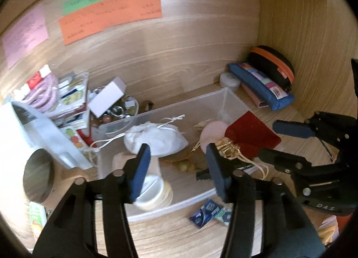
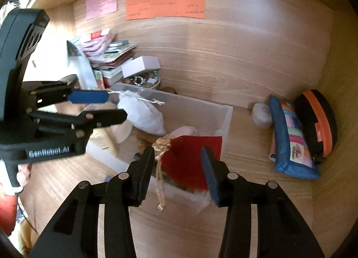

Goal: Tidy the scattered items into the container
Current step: 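Carry the bell and red pouch over the clear box and release both, then grasp the blue card packet with the left tool while the right tool grasps the green packet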

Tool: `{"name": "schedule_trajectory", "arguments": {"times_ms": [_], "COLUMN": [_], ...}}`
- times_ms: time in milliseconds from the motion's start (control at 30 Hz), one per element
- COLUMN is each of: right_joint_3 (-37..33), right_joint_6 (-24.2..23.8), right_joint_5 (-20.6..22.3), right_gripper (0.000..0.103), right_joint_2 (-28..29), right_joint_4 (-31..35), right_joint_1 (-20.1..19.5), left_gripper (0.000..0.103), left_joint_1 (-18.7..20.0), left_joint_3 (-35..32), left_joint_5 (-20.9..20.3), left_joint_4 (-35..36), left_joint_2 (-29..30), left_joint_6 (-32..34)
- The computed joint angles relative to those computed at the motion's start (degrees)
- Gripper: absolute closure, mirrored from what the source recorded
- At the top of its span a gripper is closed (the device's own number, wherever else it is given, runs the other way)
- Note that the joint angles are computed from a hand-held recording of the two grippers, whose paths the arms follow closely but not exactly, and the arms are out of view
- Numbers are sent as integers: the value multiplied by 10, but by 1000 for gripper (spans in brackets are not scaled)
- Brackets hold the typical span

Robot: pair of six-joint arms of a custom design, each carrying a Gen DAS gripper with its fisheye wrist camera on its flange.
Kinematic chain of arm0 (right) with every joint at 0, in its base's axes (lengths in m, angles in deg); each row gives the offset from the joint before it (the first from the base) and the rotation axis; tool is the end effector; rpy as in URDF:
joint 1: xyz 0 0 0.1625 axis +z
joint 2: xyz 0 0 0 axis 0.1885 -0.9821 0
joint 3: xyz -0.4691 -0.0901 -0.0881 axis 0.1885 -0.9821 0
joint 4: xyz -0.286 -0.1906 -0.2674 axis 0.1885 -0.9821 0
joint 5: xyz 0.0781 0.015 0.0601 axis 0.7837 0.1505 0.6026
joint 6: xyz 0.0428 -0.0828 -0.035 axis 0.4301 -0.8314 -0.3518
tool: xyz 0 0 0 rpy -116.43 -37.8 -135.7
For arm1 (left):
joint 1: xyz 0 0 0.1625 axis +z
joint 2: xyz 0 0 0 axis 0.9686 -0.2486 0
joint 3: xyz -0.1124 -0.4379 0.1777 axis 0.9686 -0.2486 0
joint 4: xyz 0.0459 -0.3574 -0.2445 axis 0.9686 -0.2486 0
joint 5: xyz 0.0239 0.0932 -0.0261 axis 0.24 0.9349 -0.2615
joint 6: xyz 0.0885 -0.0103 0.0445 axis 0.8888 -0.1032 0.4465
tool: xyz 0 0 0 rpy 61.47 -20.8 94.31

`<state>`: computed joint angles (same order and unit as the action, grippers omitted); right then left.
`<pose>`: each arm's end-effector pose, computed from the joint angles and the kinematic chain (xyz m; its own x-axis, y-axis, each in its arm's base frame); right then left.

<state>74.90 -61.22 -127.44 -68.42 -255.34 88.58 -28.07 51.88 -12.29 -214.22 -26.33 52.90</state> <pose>0.2236 -0.6505 0.2424 -0.4933 -0.6986 0.5183 -0.8631 0.4671 -0.1918 -0.2773 -0.6136 0.1392 -0.6457 0.2421 -0.7242 0.6556 0.6620 -0.3632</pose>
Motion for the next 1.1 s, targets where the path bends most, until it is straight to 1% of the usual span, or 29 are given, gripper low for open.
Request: {"name": "schedule_trajectory", "arguments": {"times_ms": [33,200,300,500,600,767,933,1000,1067,1100], "right_joint_3": [7,42,66,108,119,112,93,91,91,90], "right_joint_6": [-2,-6,-15,-33,-38,-35,-27,-29,-33,-36], "right_joint_5": [3,20,23,7,-14,-41,-57,-59,-56,-56], "right_gripper": [63,63,63,63,63,63,63,63,65,70], "right_joint_2": [-5,-30,-39,-39,-26,-2,19,25,29,31], "right_joint_4": [-2,15,21,11,-4,-9,6,0,-4,-4], "right_joint_1": [0,-3,-6,-9,-9,-7,-5,-5,-5,-6], "left_gripper": [44,41,36,34,35,34,34,34,35,35], "left_joint_1": [-3,-11,-12,-3,4,16,22,25,27,28], "left_joint_3": [10,52,82,122,134,139,135,132,127,125], "left_joint_5": [4,8,15,8,3,-5,-10,-17,-19,-20], "left_joint_4": [-9,-24,-31,-21,-11,2,11,13,18,21], "left_joint_2": [-5,-26,-37,-52,-54,-51,-42,-40,-36,-33], "left_joint_6": [0,-14,-31,-75,-95,-116,-110,-106,-105,-104]}}
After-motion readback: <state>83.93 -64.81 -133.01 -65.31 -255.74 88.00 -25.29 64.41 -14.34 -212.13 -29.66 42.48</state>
